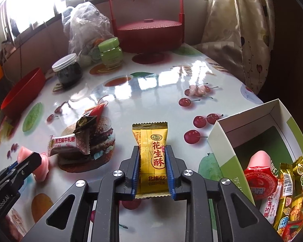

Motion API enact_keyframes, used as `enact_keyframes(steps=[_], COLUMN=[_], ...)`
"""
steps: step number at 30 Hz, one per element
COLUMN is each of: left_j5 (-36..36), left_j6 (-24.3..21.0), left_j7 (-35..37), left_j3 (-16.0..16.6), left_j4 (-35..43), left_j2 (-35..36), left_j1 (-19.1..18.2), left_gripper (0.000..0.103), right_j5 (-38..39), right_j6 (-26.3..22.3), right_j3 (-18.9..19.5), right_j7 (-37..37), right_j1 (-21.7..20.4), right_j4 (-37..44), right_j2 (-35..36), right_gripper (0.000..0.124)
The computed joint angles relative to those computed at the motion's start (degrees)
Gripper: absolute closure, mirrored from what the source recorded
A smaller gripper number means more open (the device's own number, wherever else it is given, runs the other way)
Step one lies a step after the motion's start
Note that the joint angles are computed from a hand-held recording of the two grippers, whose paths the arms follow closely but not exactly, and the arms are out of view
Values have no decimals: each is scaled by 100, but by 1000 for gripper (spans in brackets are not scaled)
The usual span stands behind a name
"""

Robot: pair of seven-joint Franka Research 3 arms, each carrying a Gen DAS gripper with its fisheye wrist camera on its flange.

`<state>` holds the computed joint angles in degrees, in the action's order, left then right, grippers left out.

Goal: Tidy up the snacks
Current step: 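Grasp the yellow peanut candy with the right tool while the left grasps the pink jelly cup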

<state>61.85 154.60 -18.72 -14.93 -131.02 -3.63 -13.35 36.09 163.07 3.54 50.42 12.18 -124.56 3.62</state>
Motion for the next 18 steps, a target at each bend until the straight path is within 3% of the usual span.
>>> enact_keyframes(steps=[18], left_j5=[2], left_j6=[-214], left_j7=[-32], left_j3=[-177], left_j4=[-89], left_j2=[-294], left_j1=[-102], left_gripper=[71], right_j5=[1308], right_j6=[-389], right_j3=[-169], right_j7=[-1316], right_j1=[51], right_j4=[-330], right_j2=[-582], right_gripper=[102])
